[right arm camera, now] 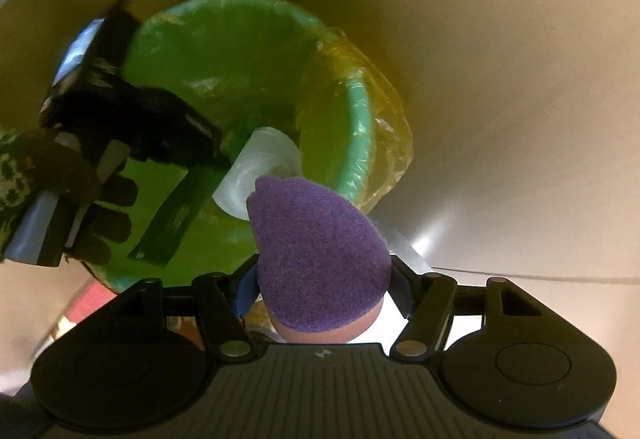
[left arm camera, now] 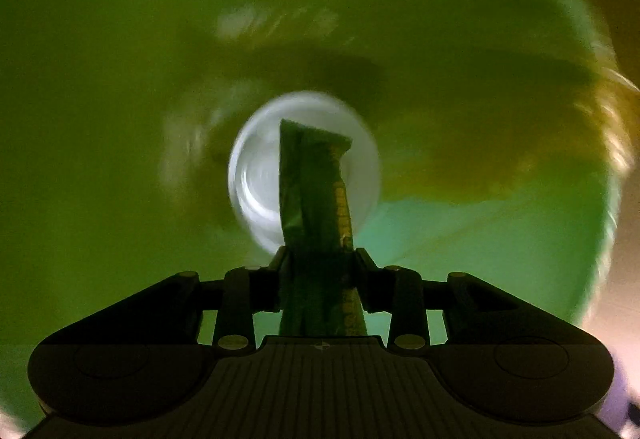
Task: Collect trash
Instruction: 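Open the left tool to drop the wrapper while the right tool drops the sponge into the bin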
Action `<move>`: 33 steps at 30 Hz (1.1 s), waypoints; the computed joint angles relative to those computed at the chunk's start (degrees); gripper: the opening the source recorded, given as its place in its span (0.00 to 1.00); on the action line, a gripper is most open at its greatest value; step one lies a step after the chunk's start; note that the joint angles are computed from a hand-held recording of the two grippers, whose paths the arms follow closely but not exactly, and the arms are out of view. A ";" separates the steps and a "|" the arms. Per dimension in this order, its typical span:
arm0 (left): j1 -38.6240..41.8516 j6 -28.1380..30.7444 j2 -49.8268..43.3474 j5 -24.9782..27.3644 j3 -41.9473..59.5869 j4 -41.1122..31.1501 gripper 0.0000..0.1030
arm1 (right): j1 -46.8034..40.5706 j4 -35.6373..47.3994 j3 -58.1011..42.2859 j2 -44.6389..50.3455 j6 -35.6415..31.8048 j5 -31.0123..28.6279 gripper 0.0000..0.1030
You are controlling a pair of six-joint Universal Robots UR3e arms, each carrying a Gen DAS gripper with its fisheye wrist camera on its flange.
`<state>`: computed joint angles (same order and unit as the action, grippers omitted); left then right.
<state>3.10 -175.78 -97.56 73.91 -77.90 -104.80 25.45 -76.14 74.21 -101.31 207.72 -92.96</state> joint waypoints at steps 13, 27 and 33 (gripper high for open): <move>3.72 -10.42 4.26 -8.16 -15.56 12.88 0.38 | 0.22 -1.83 -2.64 6.81 -5.09 -1.82 0.64; 20.09 3.22 30.81 -18.48 -18.92 2.95 0.38 | 2.20 -7.76 -4.08 10.62 -8.23 -4.12 0.64; 32.96 19.67 32.97 -19.21 -1.63 -21.90 0.38 | 2.05 -14.85 -7.40 17.52 -10.60 -1.52 0.64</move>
